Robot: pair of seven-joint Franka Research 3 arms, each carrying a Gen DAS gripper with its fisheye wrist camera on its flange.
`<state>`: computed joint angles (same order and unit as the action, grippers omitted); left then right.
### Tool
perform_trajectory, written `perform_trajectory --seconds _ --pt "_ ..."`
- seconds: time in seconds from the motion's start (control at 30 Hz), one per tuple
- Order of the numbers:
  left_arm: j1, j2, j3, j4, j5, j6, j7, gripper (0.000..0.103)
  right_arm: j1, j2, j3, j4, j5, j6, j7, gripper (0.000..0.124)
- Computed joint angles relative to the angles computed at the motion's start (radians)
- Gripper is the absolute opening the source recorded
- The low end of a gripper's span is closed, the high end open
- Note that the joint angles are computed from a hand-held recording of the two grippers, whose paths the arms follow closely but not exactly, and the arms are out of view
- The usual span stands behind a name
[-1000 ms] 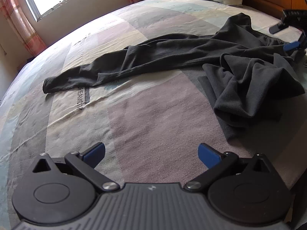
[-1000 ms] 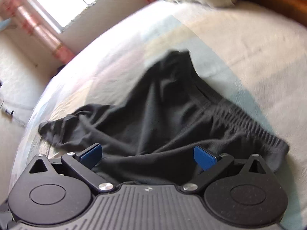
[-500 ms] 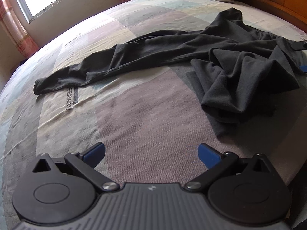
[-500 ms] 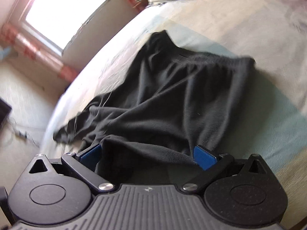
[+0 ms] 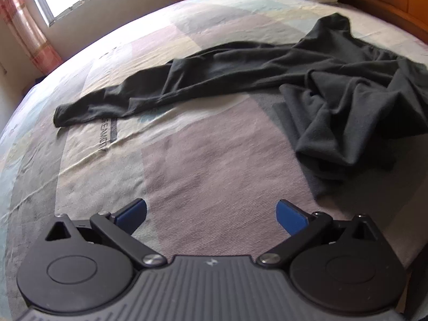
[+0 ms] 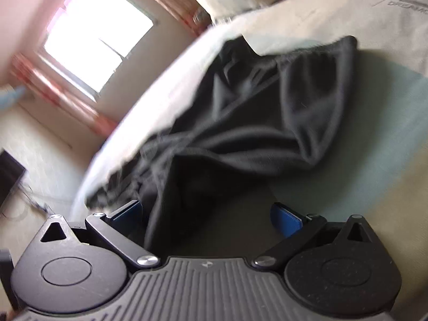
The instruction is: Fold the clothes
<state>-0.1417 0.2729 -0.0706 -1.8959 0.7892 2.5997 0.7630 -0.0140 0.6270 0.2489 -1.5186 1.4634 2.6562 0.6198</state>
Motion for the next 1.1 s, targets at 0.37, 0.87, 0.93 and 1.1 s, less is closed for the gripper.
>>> perform_trajectory --seconds 0.37,0.87,0.93,1.1 --pt "0.001 0.024 0.000 0.028 -0.031 -0.033 0.023 0.102 0.010 0.182 0.047 0.262 -0.105 0.046 0.274 0.103" --pt "0.004 -0.007 0.012 -0.006 -0.004 -0.021 -0.027 0.102 0.028 0.327 0.134 0.460 -0.105 0.104 0.181 0.103" --pt "0.008 -0.014 0.013 -0.014 0.004 -0.022 -0.041 0.102 -0.044 0.318 0.221 0.438 -0.012 0.071 0.085 0.103" --pt "0.015 -0.020 0.012 -0.021 0.024 -0.023 -0.063 0.102 -0.185 0.203 0.317 0.247 0.230 -0.086 -0.249 0.103"
